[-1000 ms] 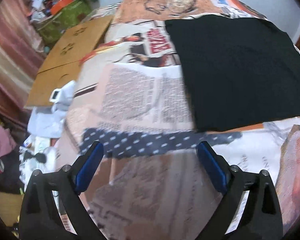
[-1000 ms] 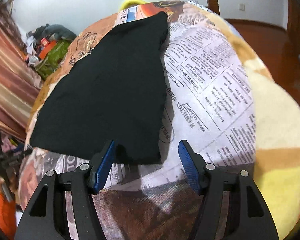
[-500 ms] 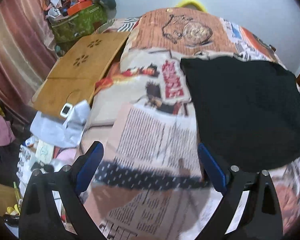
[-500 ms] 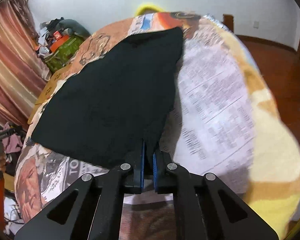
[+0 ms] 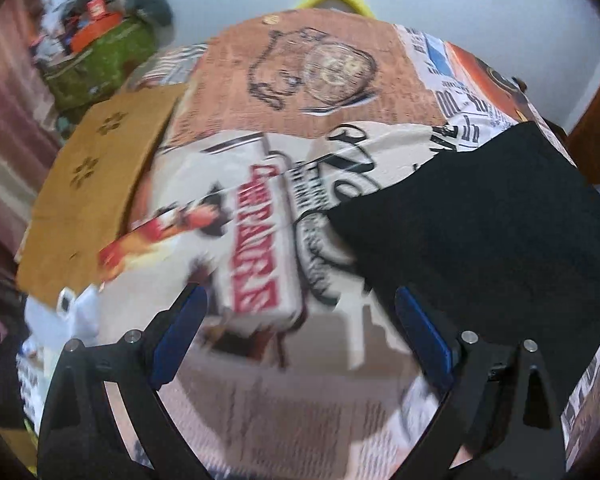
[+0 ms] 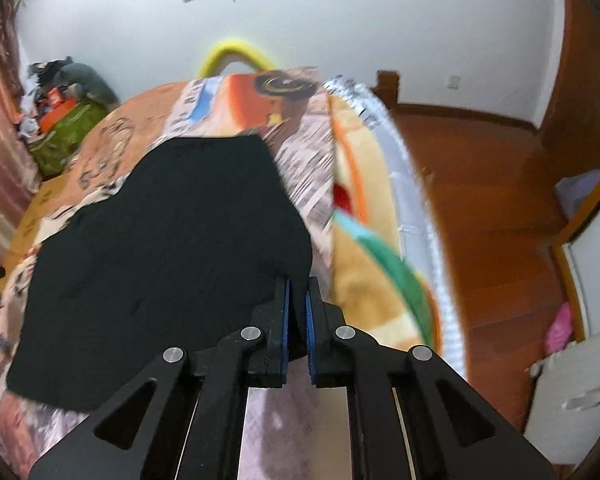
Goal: Fold small clothes
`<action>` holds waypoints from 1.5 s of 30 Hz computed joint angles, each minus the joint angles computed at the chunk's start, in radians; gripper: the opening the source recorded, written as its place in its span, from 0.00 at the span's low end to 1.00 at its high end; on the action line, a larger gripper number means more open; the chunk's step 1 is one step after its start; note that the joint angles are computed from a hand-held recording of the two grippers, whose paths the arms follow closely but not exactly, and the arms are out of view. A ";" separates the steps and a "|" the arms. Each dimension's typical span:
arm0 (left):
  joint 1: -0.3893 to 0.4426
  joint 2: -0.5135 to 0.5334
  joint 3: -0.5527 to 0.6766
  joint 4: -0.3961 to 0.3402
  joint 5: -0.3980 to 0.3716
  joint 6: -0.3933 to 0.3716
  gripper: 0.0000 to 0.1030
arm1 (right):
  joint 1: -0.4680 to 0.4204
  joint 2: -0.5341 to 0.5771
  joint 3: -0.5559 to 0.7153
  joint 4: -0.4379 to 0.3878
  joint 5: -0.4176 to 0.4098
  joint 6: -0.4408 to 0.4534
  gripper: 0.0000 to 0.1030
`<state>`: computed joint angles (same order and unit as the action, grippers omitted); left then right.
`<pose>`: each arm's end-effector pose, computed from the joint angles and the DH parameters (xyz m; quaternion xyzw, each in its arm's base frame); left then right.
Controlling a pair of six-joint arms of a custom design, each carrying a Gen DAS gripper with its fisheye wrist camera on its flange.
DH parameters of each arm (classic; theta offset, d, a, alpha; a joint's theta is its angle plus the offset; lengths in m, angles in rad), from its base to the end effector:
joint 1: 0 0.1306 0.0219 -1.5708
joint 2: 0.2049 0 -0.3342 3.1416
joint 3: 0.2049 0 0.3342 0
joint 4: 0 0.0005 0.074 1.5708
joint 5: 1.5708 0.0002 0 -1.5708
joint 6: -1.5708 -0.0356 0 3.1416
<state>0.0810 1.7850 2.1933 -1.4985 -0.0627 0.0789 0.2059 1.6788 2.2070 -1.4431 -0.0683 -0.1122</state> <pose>0.5133 0.0434 0.4714 -0.0850 0.9671 0.0307 0.2378 0.4695 0.1000 0.5301 -0.0553 0.9446 0.0829 0.3127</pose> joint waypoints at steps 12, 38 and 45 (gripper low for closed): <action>0.019 0.391 0.421 -0.124 0.328 0.042 0.66 | 0.031 -0.101 -0.148 0.076 0.053 0.021 0.44; 0.060 -0.403 -0.623 0.107 0.085 -0.001 0.08 | 0.233 -0.160 -0.239 0.051 -0.158 -0.109 0.56; 0.007 -0.550 -0.739 0.101 0.124 0.033 0.08 | 0.285 -0.156 -0.262 0.025 -0.231 -0.133 0.56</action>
